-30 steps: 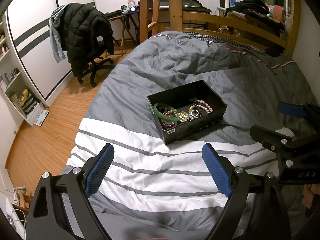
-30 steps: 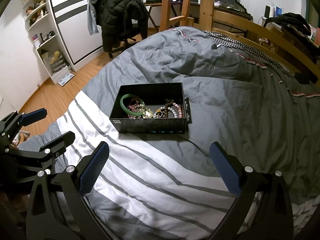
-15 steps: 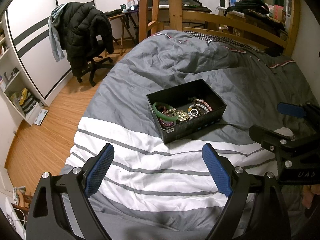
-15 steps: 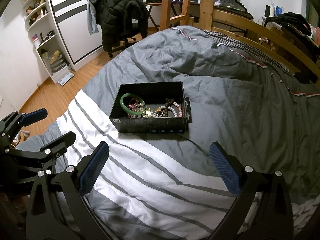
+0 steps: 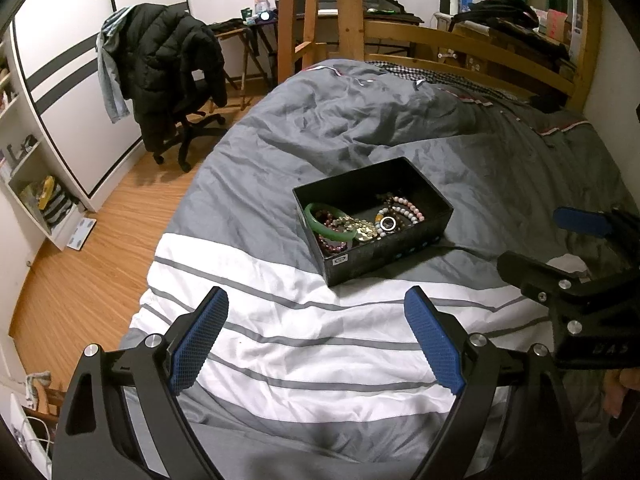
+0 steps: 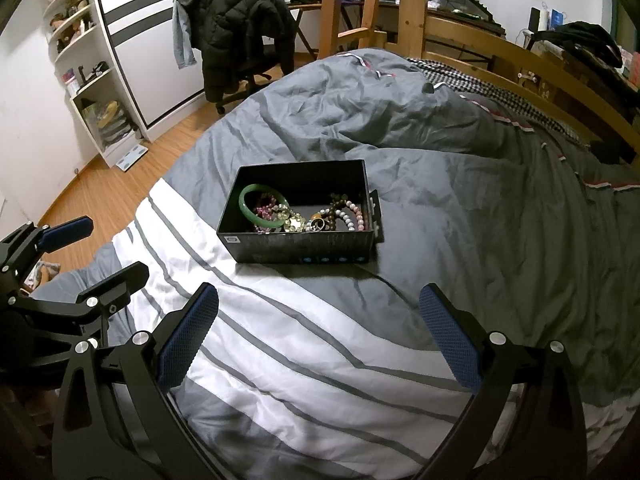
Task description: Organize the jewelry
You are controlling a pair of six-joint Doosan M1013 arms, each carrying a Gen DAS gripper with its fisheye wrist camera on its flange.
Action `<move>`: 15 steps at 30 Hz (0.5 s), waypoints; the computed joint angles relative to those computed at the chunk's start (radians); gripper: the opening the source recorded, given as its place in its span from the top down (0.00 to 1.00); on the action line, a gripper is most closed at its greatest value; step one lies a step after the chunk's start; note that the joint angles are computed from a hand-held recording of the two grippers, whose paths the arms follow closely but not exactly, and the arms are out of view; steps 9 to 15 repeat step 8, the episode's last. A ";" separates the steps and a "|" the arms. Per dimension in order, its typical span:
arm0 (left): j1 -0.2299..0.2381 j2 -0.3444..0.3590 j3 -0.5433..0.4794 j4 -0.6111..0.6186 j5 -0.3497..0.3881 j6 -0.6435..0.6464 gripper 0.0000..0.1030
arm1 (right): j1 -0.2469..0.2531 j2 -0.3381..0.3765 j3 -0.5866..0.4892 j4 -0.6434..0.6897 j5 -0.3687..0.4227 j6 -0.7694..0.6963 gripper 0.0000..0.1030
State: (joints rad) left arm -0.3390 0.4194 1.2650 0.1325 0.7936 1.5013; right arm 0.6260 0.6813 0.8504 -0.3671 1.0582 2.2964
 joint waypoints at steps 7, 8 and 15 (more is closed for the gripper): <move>0.001 0.000 -0.002 -0.001 0.003 -0.001 0.14 | 0.000 0.000 0.000 0.002 0.000 0.000 0.04; 0.001 0.000 -0.002 -0.004 0.004 0.001 0.14 | 0.000 0.000 0.002 0.002 -0.001 0.001 0.04; 0.001 0.000 -0.002 -0.004 0.004 0.001 0.14 | 0.000 0.000 0.002 0.002 -0.001 0.001 0.04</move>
